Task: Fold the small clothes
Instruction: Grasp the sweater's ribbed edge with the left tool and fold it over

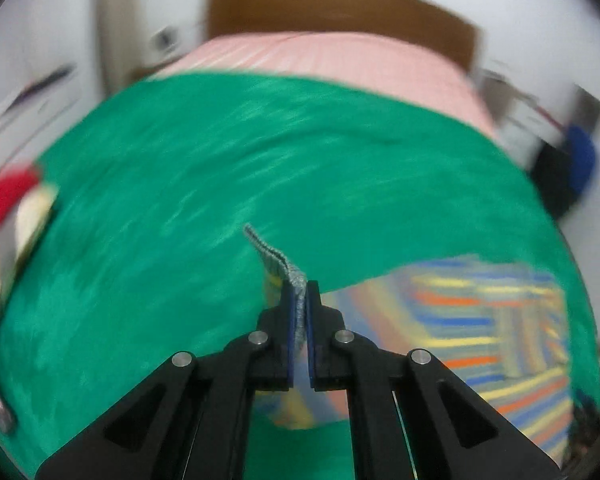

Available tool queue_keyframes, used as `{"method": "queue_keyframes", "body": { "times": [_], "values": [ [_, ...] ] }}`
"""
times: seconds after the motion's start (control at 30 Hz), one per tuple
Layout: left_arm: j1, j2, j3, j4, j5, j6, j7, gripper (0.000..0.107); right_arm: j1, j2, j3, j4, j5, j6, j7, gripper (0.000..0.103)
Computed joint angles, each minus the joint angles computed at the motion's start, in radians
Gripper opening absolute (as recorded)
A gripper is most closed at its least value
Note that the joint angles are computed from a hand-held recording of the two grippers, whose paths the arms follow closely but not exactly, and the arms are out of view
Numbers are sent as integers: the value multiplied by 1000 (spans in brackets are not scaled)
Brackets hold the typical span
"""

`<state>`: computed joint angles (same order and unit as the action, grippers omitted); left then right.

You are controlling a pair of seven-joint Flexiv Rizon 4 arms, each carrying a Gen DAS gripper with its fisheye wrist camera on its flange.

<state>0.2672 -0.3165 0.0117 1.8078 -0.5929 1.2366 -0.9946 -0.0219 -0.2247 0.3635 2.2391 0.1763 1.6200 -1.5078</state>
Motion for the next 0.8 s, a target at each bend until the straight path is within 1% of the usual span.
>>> {"method": "queue_keyframes", "body": {
  "times": [0.07, 0.13, 0.23, 0.27, 0.3, 0.33, 0.37, 0.4, 0.43, 0.47, 0.53, 0.57, 0.63, 0.67, 0.7, 0.8],
  "values": [
    [-29, 23, -48, -16, -10, -14, 54, 3, -2, -1, 3, -1, 3, 1, -2, 90],
    [-73, 25, -79, -39, -13, -26, 86, 3, 3, -1, -1, -1, 1, 1, 2, 90],
    [-145, 4, -112, -64, -11, -33, 101, 3, 13, 1, -13, 4, -7, 3, 8, 90],
    [-167, -7, -122, -67, -10, -30, 107, 3, 11, 2, -11, 4, -6, 3, 7, 90],
    [-183, -20, -141, -68, -18, -49, 122, 5, 7, 1, -7, 3, -4, 3, 6, 90],
    [-200, -40, -145, -81, -9, -94, 115, 11, 9, 1, -8, 3, -5, 3, 8, 90],
    [-219, -61, -133, -105, 19, -142, 86, 30, 8, 1, -7, 3, -5, 3, 7, 90],
    [-245, -80, -112, -120, 64, -190, 36, 63, 6, 1, -6, 3, -5, 3, 6, 90],
    [-258, -82, -102, -108, 85, -200, 16, 73, 6, 1, -6, 3, -5, 3, 6, 90],
    [-262, -79, -106, -84, 85, -184, 21, 75, 7, 1, -7, 3, -6, 3, 7, 90],
    [-251, -55, -122, -23, 55, -151, 68, 77, 7, 1, -6, 3, -6, 3, 7, 90],
    [-253, -51, -113, -14, 59, -149, 61, 82, 7, 0, -5, 3, -5, 5, 7, 90],
    [-237, -37, -89, -1, 57, -148, 44, 85, 2, -1, 1, 3, -2, 7, 5, 90],
    [-216, -12, -83, 37, 30, -138, 51, 88, -7, -3, 10, 0, 3, 7, 0, 90],
    [-207, -4, -76, 53, 21, -134, 50, 89, -12, -4, 16, -1, 6, 7, -3, 90],
    [-166, 52, -28, 149, -4, -102, 47, 90, -4, -3, 10, 1, 3, 10, 2, 90]
  ]
}}
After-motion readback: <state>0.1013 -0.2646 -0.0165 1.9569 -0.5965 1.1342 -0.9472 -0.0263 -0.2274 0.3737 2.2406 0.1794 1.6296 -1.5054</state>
